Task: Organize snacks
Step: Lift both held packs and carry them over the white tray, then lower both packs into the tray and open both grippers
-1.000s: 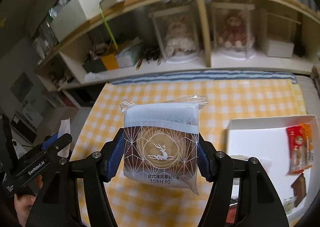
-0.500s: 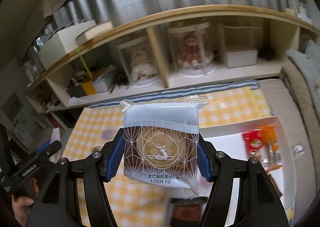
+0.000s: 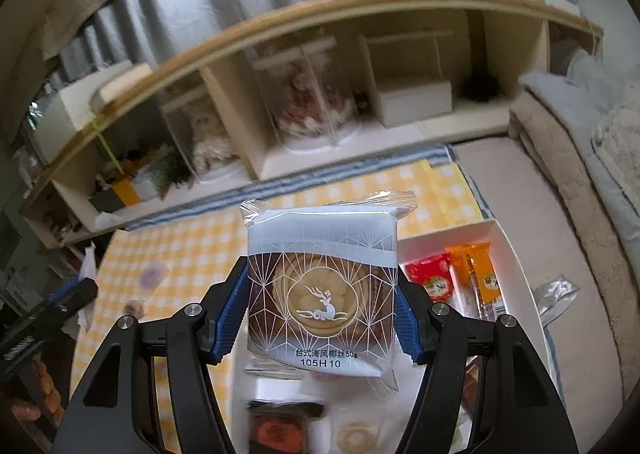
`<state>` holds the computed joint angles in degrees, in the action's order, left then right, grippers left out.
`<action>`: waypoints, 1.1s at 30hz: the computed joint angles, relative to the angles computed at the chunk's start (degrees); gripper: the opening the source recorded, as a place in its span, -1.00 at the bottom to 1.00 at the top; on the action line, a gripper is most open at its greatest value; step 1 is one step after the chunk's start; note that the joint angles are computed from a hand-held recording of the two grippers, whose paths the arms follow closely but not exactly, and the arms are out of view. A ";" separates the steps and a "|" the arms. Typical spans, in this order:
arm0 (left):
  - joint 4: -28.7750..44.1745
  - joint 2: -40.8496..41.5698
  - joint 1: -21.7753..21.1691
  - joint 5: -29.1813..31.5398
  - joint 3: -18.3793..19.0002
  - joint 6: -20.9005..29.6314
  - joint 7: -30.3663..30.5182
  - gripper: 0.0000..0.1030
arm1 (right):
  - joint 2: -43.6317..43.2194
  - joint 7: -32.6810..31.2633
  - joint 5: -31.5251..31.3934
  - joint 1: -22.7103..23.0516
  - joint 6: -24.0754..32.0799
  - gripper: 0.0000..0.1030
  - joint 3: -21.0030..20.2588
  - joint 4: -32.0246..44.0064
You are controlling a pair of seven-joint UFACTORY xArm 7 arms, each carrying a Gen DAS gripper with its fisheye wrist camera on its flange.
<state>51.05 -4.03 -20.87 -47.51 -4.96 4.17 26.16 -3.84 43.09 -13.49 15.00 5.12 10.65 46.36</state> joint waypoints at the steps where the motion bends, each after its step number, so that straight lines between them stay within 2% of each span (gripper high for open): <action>1: 1.99 2.16 -0.58 -1.81 0.03 0.58 1.40 -0.08 | 1.02 -3.20 3.20 0.92 0.06 0.26 -0.71 0.22; 6: 12.58 13.60 2.13 1.71 -3.03 5.59 -0.75 -0.08 | 5.29 -21.39 22.90 2.66 1.72 0.26 -1.08 0.61; 8: 17.19 18.02 2.36 6.20 -3.03 7.65 -4.48 -0.08 | 7.05 -30.91 33.61 1.84 2.57 0.26 0.51 1.06; 9: 20.37 21.01 2.33 8.76 -2.74 9.02 -6.50 -0.08 | 7.82 -33.32 36.52 1.48 3.19 0.26 1.00 1.31; 10: 23.10 23.22 2.15 10.95 -2.55 10.11 -8.52 -0.08 | 8.70 -33.79 37.03 1.46 3.84 0.26 0.82 1.50; 15: 39.23 36.28 2.61 19.23 -2.40 17.29 -16.55 -0.08 | 9.68 -28.38 29.20 1.84 5.77 0.26 -1.45 0.71; 18: 46.42 41.81 1.56 24.86 -1.01 20.29 -21.75 -0.08 | 9.00 -29.84 30.41 0.65 6.47 0.26 -0.94 -0.38; 24: 61.36 52.20 0.00 34.59 1.93 25.37 -30.50 -0.08 | 6.38 -37.55 38.81 0.29 8.87 0.26 0.11 -2.89; 27: 66.98 56.01 0.14 38.02 1.65 26.77 -32.46 -0.08 | 6.01 -46.63 50.20 0.54 10.89 0.26 0.60 -2.88; 29: 69.32 57.62 0.45 39.78 0.91 27.28 -33.37 -0.08 | 6.38 -52.01 56.32 0.85 12.40 0.26 0.62 -2.16; 32: 66.72 56.27 1.68 40.28 -1.21 27.13 -35.01 -0.08 | 7.50 -54.95 59.36 1.12 14.06 0.26 0.36 -1.23; 33: 67.09 57.12 1.97 41.17 -1.58 25.27 -33.65 -0.08 | 7.80 -55.77 60.25 1.06 14.45 0.26 0.35 -1.03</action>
